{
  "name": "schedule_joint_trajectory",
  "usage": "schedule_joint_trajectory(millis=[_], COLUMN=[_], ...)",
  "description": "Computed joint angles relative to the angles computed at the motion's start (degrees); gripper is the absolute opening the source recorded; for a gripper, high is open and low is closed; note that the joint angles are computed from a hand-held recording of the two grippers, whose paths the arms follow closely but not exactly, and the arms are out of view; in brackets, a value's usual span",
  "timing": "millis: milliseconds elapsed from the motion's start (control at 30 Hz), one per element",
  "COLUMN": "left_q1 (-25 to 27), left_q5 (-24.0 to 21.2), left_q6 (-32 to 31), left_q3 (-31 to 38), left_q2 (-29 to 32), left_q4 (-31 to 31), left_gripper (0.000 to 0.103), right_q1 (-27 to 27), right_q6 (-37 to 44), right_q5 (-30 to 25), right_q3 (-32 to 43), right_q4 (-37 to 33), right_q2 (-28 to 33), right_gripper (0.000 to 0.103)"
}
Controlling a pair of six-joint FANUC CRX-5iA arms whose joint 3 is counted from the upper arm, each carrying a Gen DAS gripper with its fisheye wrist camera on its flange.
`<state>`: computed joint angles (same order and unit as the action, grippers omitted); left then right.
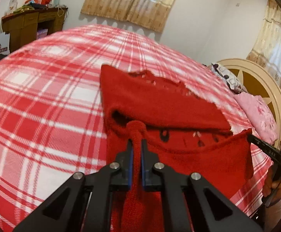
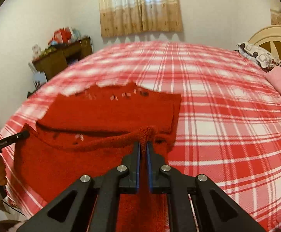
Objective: Fold small clothes
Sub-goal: 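Lift the held edge and fold the sweater in half with both tools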
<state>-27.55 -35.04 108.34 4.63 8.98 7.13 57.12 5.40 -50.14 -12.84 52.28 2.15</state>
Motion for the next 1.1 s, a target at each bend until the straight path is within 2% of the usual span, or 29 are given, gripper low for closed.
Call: schedule_joint_trajectory(millis=[67,333,567,900,1100], left_q1=[0.0,-0.7,-0.1,0.3,0.9], left_q5=[-0.2,-5.4,-10.5,-18.3,-26.5], left_q6=[-0.4,6.4,10.6,14.2,14.2], left_q3=[1.4,12.1,23.4,44.6,59.3], left_q2=[0.4,4.6,10.6,23.9,35.5], left_q4=[0.5,-7.6,-12.4,-18.4,-19.3], left_gripper=[0.007,0.007,0.007,0.007,0.006], right_q1=[0.1,-1.0,-6.7,-14.3,-16.1], right_q6=[-0.2,1.5,4.8,13.4,17.1], right_q5=[-0.8,-3.8,-1.8,-3.4,-7.6], right_q3=[0.9,5.6,13.9,32.1,39.6], right_q4=[1.8,5.2,2.7,-1.2,-3.1], right_q2=[0.4,3.2,8.2,23.8,32.9], right_gripper=[0.005,0.005,0.005,0.003,0.003])
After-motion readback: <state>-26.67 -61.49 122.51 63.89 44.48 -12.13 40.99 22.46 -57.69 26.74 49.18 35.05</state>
